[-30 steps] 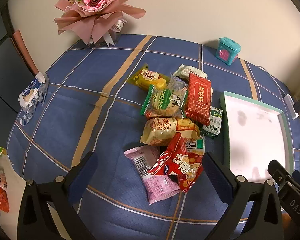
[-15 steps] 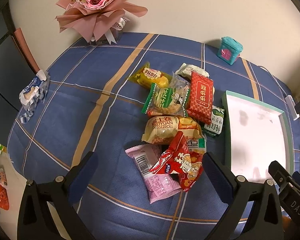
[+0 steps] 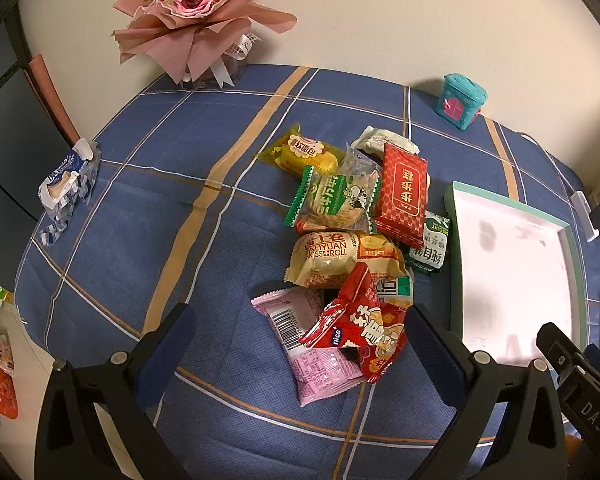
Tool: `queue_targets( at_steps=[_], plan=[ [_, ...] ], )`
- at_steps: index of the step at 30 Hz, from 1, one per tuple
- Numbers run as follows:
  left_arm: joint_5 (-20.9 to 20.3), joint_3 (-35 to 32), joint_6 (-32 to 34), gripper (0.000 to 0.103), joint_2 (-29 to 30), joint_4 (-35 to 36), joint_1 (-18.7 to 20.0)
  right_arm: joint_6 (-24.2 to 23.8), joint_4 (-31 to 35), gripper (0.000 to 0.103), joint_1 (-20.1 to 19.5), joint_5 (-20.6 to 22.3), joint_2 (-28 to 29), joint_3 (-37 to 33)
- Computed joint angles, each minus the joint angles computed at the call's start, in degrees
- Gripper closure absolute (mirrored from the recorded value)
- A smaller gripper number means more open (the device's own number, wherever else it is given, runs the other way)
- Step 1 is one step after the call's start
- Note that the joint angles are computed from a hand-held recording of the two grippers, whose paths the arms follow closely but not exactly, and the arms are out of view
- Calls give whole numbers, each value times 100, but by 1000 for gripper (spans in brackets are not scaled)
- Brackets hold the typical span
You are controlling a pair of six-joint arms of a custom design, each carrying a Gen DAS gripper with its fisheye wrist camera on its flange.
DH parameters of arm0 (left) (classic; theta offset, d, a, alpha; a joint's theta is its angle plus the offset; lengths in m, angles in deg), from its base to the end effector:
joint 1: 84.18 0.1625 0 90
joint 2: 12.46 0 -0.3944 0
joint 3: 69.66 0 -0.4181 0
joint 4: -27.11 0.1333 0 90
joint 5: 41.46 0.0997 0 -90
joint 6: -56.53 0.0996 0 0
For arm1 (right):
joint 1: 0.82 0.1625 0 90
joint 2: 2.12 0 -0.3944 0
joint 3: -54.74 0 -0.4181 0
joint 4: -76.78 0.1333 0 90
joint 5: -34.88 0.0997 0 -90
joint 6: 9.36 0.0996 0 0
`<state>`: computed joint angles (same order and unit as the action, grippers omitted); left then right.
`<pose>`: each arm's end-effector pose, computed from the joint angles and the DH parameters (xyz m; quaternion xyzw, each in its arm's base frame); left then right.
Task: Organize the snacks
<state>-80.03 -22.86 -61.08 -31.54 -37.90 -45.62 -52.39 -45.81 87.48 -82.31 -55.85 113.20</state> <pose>-0.4578 -0.6350 -0.0200 -0.2793 0.7816 -0.3489 0.4352 0.0646 -0.7818 0.4143 0.2800 -0.9027 0.1296 0.3000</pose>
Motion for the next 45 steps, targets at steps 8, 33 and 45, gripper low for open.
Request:
queue_targets(
  at_steps=[8,33,45],
  plan=[
    [-39,349,-265,0,-235,-57,-4,-17,18,0,47,51,-51,115],
    [-899,3129,-840,0,-1728,-3084,330,-1151,-130,0,332,-476,-42,1494],
    [-865,3414,-1020,0,-1870,-3383,335,-1409,-585,7,362,-46,37,1743]
  ],
)
